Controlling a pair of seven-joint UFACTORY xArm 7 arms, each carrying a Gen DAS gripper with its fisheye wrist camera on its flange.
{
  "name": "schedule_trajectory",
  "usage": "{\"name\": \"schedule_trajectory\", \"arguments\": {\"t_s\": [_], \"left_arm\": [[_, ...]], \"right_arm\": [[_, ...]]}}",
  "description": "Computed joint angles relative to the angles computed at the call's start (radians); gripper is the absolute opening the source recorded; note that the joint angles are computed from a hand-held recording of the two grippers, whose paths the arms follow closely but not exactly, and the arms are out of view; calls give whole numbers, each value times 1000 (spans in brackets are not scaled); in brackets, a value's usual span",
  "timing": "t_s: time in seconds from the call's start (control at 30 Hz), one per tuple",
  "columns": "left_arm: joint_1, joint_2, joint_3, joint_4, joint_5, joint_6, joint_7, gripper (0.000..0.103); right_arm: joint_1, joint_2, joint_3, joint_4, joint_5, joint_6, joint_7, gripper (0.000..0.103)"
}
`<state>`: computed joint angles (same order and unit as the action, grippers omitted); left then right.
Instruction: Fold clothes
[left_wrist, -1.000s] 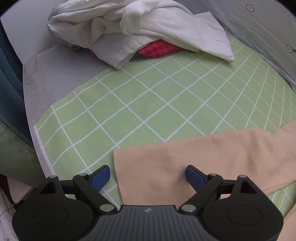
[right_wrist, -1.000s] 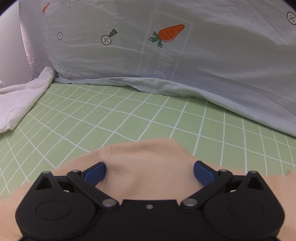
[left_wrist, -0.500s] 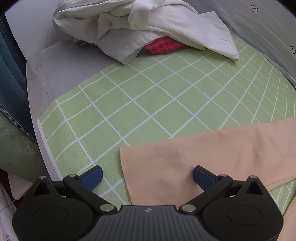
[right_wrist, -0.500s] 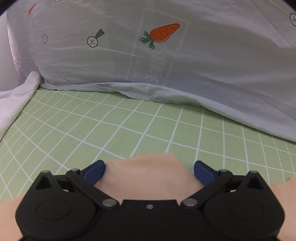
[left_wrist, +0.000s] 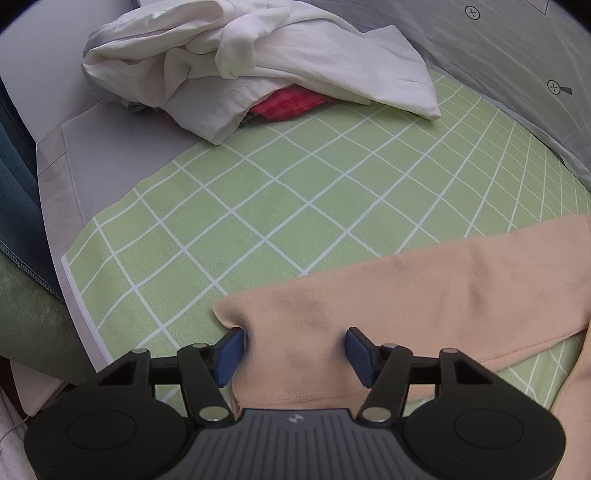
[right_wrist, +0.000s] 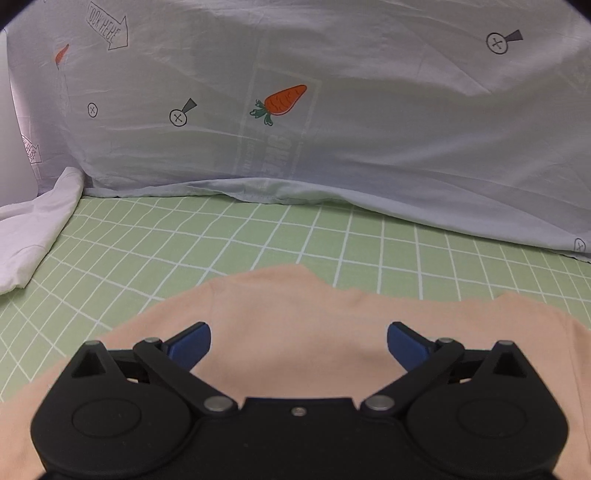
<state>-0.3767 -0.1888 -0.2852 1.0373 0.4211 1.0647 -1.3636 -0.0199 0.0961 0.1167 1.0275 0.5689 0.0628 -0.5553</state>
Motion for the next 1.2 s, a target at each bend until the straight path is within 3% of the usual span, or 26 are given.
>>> {"name": "schedule_trajectory", "arguments": {"t_s": [0.03, 0.07, 0.1, 0.2, 0.27, 0.4, 0.5, 0.57, 0.63, 0.7, 0.9, 1.07, 1.2], "left_arm": [[-1, 7, 0, 7, 0, -10, 7, 36], [-3, 19, 3, 19, -6, -24, 19, 18], [-5, 36, 4, 36, -11, -32, 26, 12], [-17, 102, 8, 109, -8, -33, 49, 11], [-27, 134, 20, 142, -5, -83, 69, 11], [-51, 237, 44, 258, -62, -213, 134, 11], [-98, 352, 46, 400, -89, -280, 251, 13], [-117, 411, 37, 463, -170, -306, 356, 21], [-139, 459, 33, 518, -228, -302, 428, 40], [-172, 466, 51, 529, -225, -282, 442, 66], [-191, 356, 96, 415, -220, -261, 393, 84], [-167, 253, 90, 319, -136, -180, 310, 84], [-132, 163, 69, 218, -131, -157, 271, 84]], "right_arm": [[2, -48, -7, -58, -9, -1, 18, 103], [9, -98, -23, -115, -32, 5, 49, 103], [11, -146, -38, -170, -76, 10, 102, 103], [-26, -288, -52, -313, -190, 38, 261, 103], [-52, -377, -65, -388, -231, 68, 331, 103], [-87, -483, -115, -471, -318, 116, 378, 103], [-138, -520, -123, -499, -394, 122, 439, 103], [-138, -532, -151, -505, -411, 128, 467, 103], [-126, -541, -177, -509, -430, 132, 482, 103], [-115, -543, -185, -509, -451, 130, 488, 103], [-17, -542, -200, -496, -462, 118, 463, 103], [67, -517, -157, -470, -471, 107, 445, 103], [189, -518, -177, -459, -415, 102, 409, 102]]}}
